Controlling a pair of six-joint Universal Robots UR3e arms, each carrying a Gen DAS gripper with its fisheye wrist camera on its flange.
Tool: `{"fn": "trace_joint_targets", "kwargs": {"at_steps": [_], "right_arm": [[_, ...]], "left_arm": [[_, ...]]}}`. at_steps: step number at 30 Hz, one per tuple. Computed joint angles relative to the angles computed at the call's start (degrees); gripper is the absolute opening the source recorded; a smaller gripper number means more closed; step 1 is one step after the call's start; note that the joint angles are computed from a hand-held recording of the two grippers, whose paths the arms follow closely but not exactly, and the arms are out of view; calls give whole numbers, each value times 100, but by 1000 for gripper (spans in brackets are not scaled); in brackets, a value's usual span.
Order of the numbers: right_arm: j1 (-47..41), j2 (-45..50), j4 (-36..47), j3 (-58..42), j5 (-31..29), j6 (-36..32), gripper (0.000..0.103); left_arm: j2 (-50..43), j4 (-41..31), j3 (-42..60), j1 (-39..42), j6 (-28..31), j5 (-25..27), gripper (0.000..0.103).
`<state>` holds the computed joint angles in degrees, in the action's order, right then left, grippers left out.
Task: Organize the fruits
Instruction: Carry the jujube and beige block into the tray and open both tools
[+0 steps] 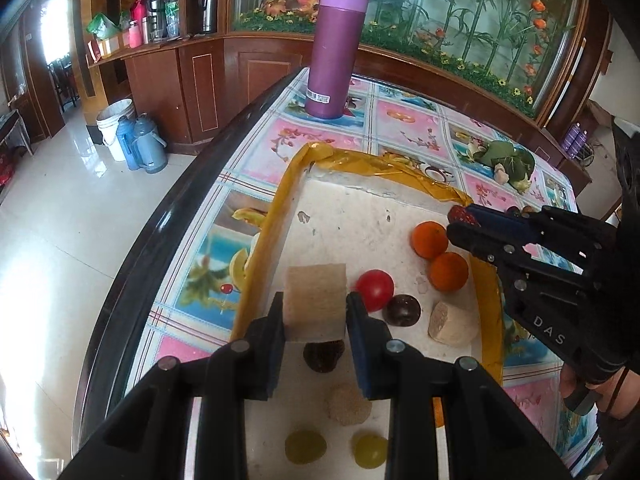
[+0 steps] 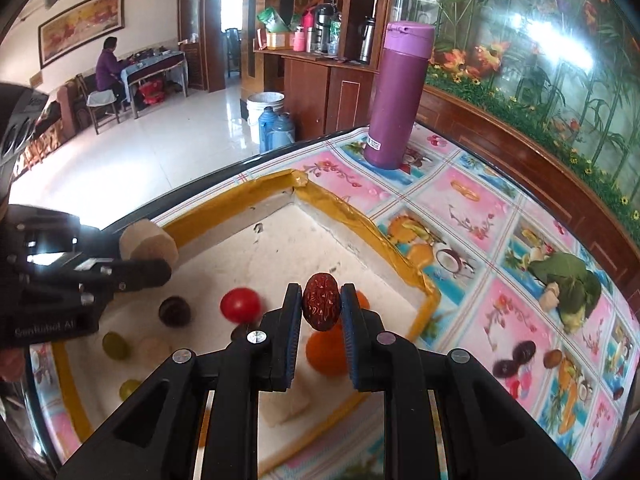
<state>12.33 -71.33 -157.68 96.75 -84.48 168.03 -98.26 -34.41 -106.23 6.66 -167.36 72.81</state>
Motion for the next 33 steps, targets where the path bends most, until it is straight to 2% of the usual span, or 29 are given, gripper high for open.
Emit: {"fn": "trace_joint_targets", "kwargs": {"at_steps": [12,17,23,32,33], "right_arm": [[279,1448,617,-1745,-133,-91,19],[334,1663,761,-1957,-155,-206,19],[354,1745,1029,-2140,-212,-303,19],[332,1718,1299,-2139,-335,-197,19],[328,1698,1301,-2109,-360,-175,19]], "left_arm": [[-752,72,546,-223,-125,213,32],[-948,-84,779,-235,-165,227,32],[-1118,-136,1005,-378,-154,482,32],[-1089,-278,1041,-313,-99,369,32],[-1061,-306,1019,-291,-88,329,35]]}}
